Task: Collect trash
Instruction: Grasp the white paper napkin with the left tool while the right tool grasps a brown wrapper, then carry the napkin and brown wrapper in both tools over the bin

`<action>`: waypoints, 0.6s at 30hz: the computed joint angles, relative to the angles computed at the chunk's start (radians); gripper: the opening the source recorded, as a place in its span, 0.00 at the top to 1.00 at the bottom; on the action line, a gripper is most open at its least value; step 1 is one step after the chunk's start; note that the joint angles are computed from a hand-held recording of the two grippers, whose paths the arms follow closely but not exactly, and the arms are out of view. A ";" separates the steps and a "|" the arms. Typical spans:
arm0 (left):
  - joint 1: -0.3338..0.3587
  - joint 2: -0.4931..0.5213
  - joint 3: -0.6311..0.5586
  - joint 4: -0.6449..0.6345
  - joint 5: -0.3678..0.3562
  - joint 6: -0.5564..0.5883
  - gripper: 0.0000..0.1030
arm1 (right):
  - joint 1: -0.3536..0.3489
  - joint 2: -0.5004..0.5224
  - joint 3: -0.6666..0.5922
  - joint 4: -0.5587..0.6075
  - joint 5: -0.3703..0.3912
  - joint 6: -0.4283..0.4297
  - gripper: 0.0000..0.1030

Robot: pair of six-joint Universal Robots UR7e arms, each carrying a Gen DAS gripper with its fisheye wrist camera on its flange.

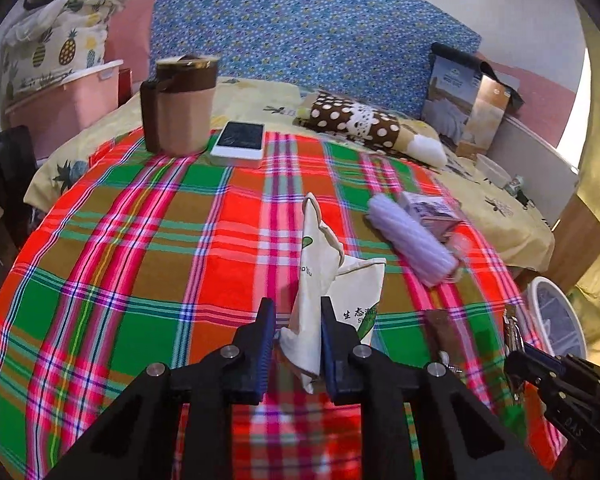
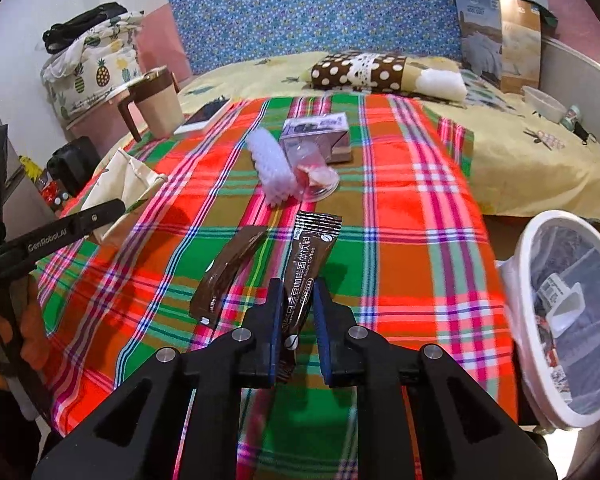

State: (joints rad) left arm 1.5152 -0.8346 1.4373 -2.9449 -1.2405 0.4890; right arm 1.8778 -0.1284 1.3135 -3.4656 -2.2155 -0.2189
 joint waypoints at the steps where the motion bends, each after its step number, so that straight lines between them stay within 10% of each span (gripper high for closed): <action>1: -0.004 -0.007 0.012 -0.005 -0.003 0.002 0.79 | 0.001 -0.003 0.008 -0.015 -0.002 -0.003 0.83; 18: -0.079 -0.063 0.161 -0.019 -0.059 0.039 0.79 | -0.005 -0.054 0.122 -0.187 -0.037 -0.024 0.84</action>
